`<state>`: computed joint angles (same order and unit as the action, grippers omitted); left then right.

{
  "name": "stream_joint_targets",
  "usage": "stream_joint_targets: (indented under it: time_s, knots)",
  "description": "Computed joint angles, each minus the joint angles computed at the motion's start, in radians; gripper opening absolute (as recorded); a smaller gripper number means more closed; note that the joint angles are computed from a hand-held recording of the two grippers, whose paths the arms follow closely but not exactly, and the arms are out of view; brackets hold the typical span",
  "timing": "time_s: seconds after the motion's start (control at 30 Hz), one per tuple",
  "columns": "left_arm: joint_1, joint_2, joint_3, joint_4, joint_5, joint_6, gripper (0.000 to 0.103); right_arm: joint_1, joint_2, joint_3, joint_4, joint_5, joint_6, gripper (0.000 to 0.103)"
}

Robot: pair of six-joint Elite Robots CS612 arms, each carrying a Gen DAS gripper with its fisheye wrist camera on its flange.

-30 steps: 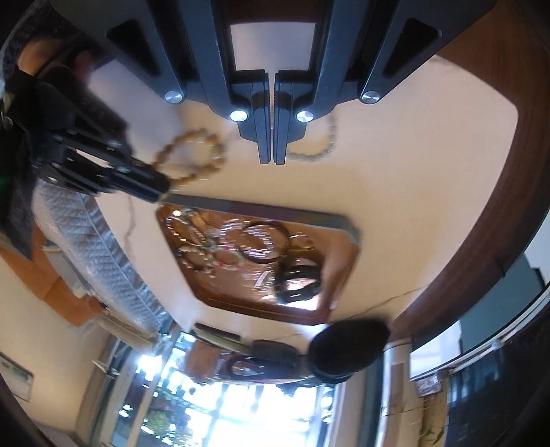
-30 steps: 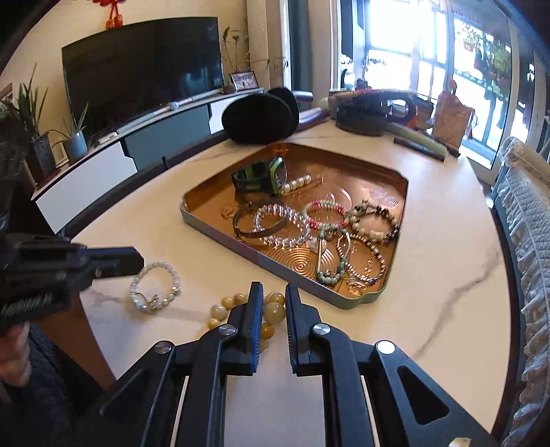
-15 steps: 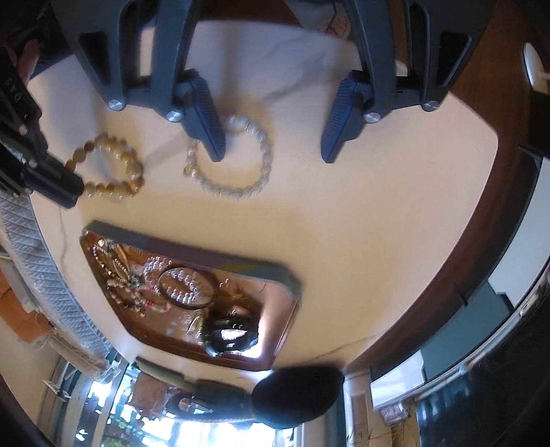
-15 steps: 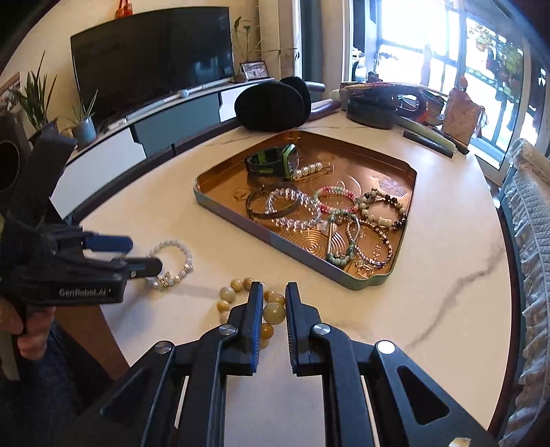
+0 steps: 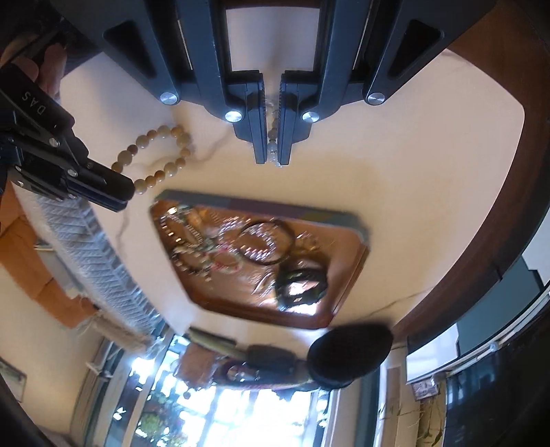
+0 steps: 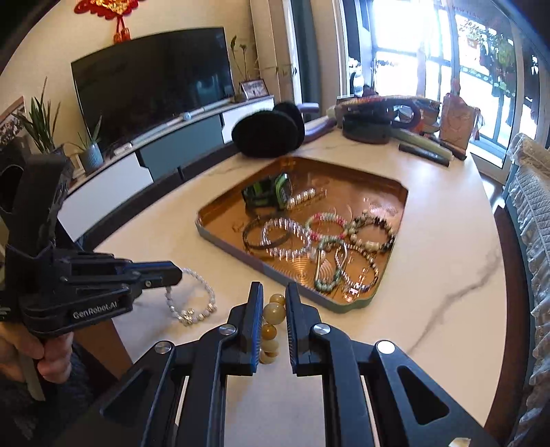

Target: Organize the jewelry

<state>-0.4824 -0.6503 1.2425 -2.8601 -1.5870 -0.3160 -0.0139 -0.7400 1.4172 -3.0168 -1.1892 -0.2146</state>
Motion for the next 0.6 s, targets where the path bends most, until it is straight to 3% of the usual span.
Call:
stream_joint_targets:
  time_s: [0.6]
  knots:
    - [-0.025,-0.023,0.019,-0.156,-0.046,0.106,0.006,-0.004,-0.028,0.048,-0.087,0.000,-0.011,0.012]
